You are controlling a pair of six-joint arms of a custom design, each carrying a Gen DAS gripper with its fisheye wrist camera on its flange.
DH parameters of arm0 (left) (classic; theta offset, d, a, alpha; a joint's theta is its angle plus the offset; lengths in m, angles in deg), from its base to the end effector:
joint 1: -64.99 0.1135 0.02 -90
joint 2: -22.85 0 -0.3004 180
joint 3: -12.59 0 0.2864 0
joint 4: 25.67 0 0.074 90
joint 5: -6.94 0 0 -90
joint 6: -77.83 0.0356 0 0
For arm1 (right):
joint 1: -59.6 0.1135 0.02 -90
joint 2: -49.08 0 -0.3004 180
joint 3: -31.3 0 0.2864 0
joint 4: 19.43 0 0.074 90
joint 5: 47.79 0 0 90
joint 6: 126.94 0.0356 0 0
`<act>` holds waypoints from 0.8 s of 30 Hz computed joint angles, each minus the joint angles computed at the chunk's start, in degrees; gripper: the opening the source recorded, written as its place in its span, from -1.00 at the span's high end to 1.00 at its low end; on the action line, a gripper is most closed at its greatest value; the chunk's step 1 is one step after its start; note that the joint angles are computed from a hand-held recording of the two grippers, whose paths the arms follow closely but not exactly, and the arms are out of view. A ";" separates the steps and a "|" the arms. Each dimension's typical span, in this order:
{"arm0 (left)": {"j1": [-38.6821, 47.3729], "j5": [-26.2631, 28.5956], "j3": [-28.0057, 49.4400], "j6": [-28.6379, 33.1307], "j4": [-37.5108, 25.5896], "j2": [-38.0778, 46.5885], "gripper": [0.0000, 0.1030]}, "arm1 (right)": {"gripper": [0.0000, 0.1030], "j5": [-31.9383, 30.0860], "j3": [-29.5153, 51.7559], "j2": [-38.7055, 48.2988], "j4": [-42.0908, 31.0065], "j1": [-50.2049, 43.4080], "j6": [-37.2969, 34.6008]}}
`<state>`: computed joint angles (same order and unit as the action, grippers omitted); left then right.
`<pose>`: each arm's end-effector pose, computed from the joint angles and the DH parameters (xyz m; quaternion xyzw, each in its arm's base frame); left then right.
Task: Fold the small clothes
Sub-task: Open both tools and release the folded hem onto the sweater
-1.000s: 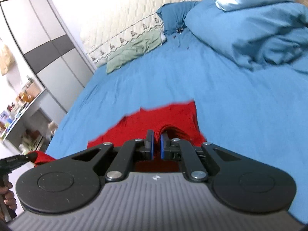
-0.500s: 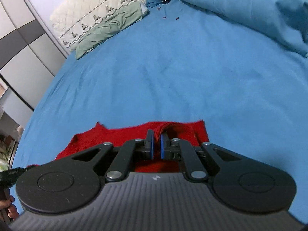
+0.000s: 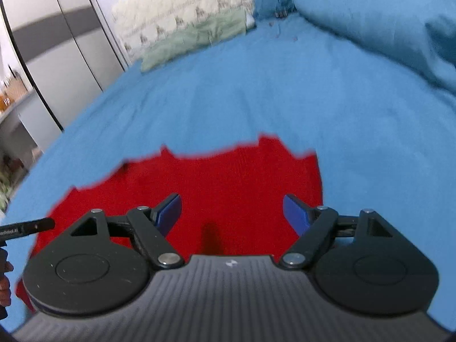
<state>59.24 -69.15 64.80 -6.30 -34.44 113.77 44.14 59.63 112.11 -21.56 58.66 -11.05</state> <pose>0.3192 -0.0407 0.1547 0.1373 0.9159 -0.1125 0.3601 0.2069 -0.0046 0.1525 0.2148 0.8680 0.0820 0.4402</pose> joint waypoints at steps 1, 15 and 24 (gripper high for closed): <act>0.27 -0.18 -0.57 1.11 0.19 0.51 -0.68 | -0.82 -0.83 -0.53 1.15 0.34 -0.73 0.56; -1.76 -4.01 -0.28 4.18 -6.24 -8.13 -0.89 | -0.82 -3.19 3.69 -11.98 -14.61 -1.90 1.91; -9.46 -4.45 -0.82 3.10 -12.95 -17.97 -1.00 | -0.84 0.03 5.98 -31.08 -37.99 -4.12 -7.80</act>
